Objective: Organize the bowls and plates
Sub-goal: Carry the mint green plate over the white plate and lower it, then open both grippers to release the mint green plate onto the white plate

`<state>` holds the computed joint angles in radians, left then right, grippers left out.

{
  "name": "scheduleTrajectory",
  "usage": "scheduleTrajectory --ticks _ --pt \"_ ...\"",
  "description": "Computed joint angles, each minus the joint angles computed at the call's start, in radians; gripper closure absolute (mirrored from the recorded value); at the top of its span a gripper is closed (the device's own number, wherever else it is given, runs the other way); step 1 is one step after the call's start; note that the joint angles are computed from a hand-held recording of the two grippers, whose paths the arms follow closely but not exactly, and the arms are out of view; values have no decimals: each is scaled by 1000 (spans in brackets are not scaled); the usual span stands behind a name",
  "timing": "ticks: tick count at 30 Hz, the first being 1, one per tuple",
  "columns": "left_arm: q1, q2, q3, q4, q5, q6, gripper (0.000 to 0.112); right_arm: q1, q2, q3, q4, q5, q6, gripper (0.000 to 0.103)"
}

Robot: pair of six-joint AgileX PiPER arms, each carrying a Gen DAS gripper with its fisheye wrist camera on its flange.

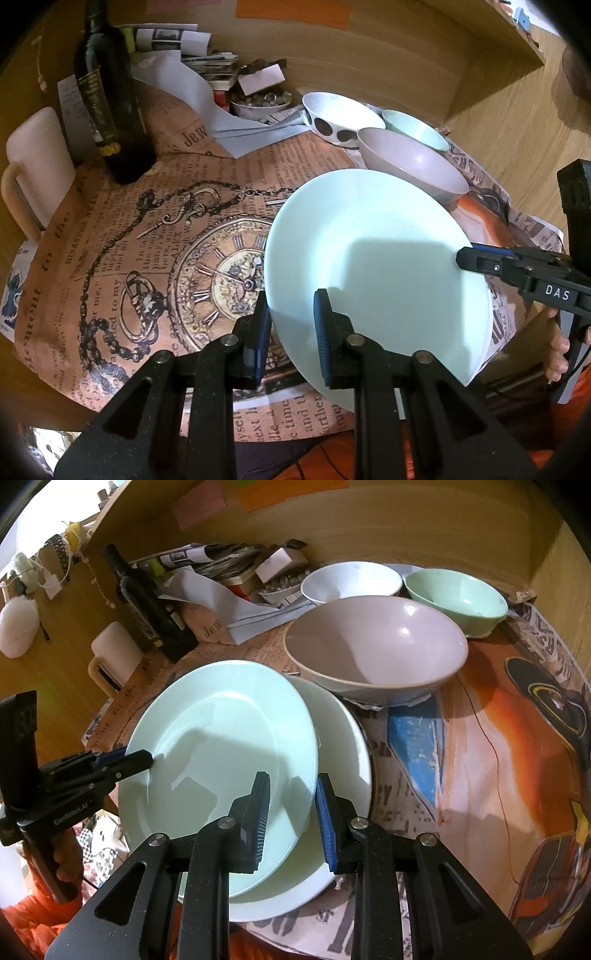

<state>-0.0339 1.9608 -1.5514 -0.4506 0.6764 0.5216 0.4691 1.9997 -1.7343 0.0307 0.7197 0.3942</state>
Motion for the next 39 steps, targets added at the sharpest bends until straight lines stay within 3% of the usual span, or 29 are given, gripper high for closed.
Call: scheduleTrajectory --ticks 18,22,27,31,39 --pt "-5 74 -76 -26 45 27 90 -14 2 -6 0 26 12 80" --pt "-17 68 -62 -3 23 26 88 -13 -4 -1 -1 29 8 80" --pt "-30 70 -51 -2 -12 44 83 -11 -16 18 -11 18 20 80" --pt "-19 92 -86 -34 30 72 72 -10 -26 37 -20 2 35 80" --pt "-12 73 -102 -61 7 91 62 42 -80 69 -274 -19 204 80"
